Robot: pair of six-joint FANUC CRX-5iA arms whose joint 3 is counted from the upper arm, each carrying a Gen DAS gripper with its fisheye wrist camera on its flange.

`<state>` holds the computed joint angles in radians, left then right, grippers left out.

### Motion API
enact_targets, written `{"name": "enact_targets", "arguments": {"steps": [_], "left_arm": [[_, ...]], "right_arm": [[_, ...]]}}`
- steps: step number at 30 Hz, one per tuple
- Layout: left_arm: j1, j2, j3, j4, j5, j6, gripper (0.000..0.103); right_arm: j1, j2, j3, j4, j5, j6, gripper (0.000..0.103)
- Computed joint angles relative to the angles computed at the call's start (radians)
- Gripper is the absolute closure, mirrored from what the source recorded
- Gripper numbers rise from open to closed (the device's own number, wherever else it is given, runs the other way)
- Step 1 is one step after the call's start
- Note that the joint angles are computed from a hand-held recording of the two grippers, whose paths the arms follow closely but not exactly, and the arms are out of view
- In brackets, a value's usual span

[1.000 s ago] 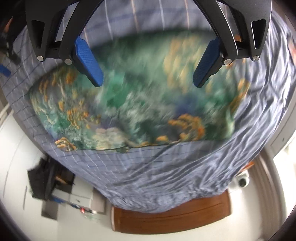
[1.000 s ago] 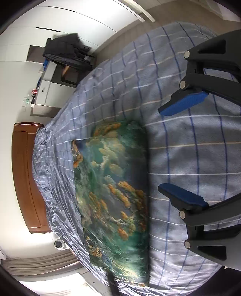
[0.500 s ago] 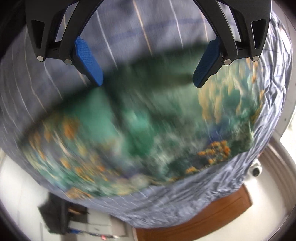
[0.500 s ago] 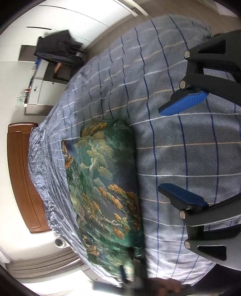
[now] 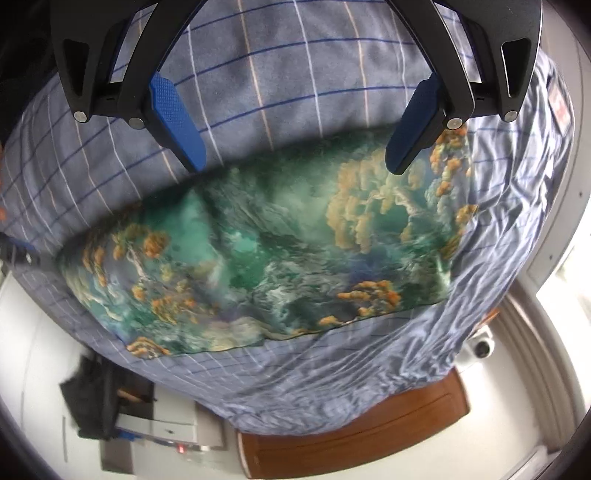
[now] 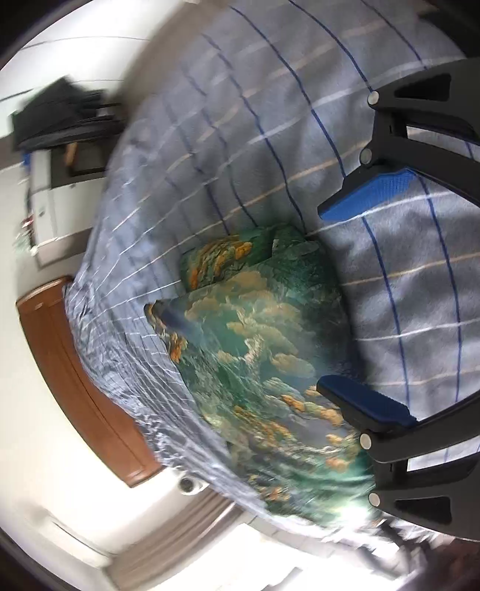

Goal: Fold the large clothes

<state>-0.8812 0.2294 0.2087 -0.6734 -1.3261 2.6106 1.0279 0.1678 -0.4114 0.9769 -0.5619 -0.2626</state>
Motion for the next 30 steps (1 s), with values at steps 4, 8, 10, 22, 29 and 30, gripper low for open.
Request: {"name": "enact_targets", "arguments": {"steps": [4,8,10,22,29,30], "left_arm": [[-0.001,0.004,-0.001,0.001,-0.011,0.02,0.005],[-0.014,0.009,0.01,-0.015,-0.038,0.019,0.005],[-0.021,0.009,0.014,-0.025,-0.049,0.021,0.005],[-0.033,0.014,0.029,-0.045,-0.092,0.038,0.005],[-0.029,0.015,0.028,-0.042,-0.097,0.043,0.005],[-0.028,0.015,0.028,-0.042,-0.098,0.043,0.005]], "right_arm": [[0.036,-0.003,0.012,-0.068,-0.049,0.096,0.016],[0.048,-0.009,0.006,-0.084,-0.074,0.095,0.016],[0.052,-0.012,0.001,-0.093,-0.077,0.089,0.016],[0.069,-0.011,0.004,-0.113,-0.076,0.108,0.016],[0.059,-0.016,-0.005,-0.111,-0.055,0.084,0.016],[0.058,-0.015,-0.004,-0.111,-0.056,0.086,0.016]]}}
